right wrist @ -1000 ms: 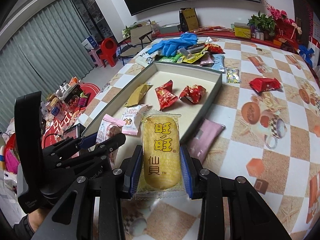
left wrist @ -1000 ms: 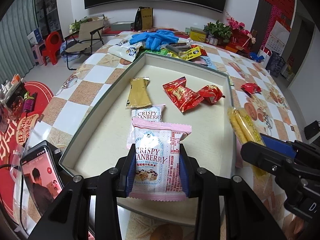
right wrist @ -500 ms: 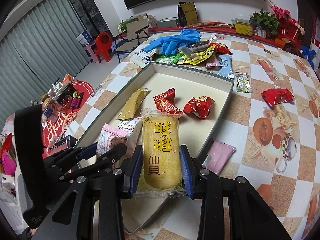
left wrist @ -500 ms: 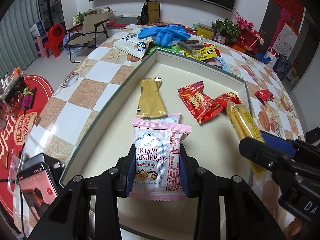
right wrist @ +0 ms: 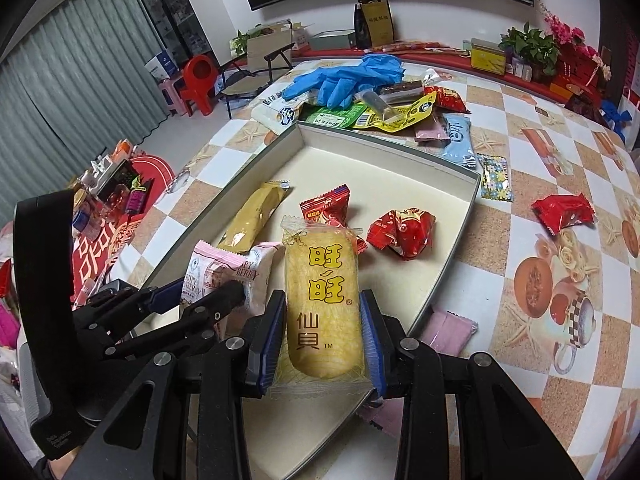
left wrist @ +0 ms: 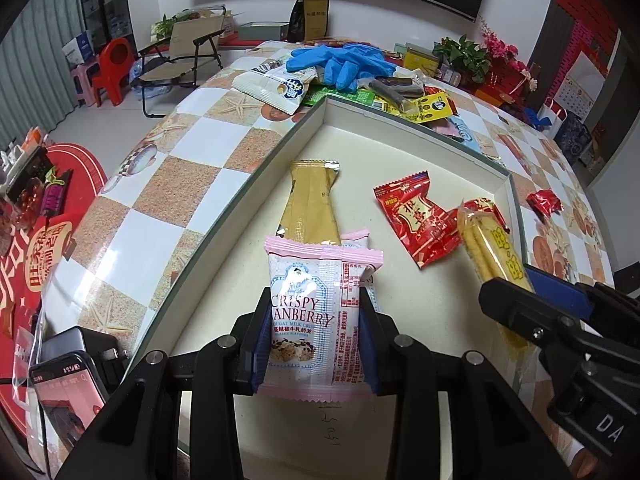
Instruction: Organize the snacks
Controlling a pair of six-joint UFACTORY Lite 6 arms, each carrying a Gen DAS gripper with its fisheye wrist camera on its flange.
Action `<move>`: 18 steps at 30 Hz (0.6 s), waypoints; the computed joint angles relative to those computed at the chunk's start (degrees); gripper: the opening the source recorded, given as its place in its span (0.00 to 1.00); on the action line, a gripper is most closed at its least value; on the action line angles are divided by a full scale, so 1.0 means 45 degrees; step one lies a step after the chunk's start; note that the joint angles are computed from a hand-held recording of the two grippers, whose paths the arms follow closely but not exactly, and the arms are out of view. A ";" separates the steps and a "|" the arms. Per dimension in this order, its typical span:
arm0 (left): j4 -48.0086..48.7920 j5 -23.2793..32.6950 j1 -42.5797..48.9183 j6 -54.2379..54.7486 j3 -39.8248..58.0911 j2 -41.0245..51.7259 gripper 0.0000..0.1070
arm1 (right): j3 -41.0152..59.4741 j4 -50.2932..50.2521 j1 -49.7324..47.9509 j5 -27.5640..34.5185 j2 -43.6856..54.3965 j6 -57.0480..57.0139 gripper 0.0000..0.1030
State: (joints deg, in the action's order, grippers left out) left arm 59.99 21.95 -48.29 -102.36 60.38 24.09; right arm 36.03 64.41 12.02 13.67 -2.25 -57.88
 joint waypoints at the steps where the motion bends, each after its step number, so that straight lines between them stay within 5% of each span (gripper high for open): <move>1: -0.0105 0.0015 0.0067 0.0085 0.0005 -0.0015 0.38 | 0.0077 0.0002 -0.0003 -0.0010 0.0103 0.0016 0.37; 3: -0.0303 -0.0030 0.0240 0.0265 -0.0048 -0.0097 0.39 | 0.0238 -0.0172 -0.0009 -0.0045 0.0248 0.0221 0.37; 6: -0.0316 -0.0048 0.0389 0.0165 -0.0218 -0.0233 0.56 | 0.0507 -0.0332 -0.0127 0.0229 0.0427 0.0385 0.37; 7: -0.0035 -0.0059 0.0373 -0.0184 -0.0385 -0.0382 0.64 | 0.0619 -0.0640 -0.0203 0.0385 0.0486 0.0718 0.45; 8: 0.0327 -0.0050 0.0312 -0.0635 -0.0556 -0.0557 0.66 | 0.0615 -0.0447 -0.0319 0.0498 0.0459 0.0517 0.73; 10: 0.0468 -0.0028 0.0187 -0.0832 -0.0645 -0.0706 0.67 | 0.0240 0.1061 -0.0742 0.0757 -0.0061 -0.1046 0.97; 15: 0.1040 0.0171 -0.0730 -0.1609 -0.0881 -0.1255 0.67 | -0.0961 0.1651 -0.2224 0.1176 -0.2044 -0.2278 0.97; 18: 0.1169 0.0354 -0.1292 -0.2000 -0.0883 -0.1342 0.67 | -0.1574 -0.0159 -0.2985 0.0215 -0.2600 -0.0975 0.97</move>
State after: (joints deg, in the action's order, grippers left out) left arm 65.25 23.54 -54.11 -111.36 56.41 18.05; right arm 28.95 63.69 -1.41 14.64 -13.95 -62.26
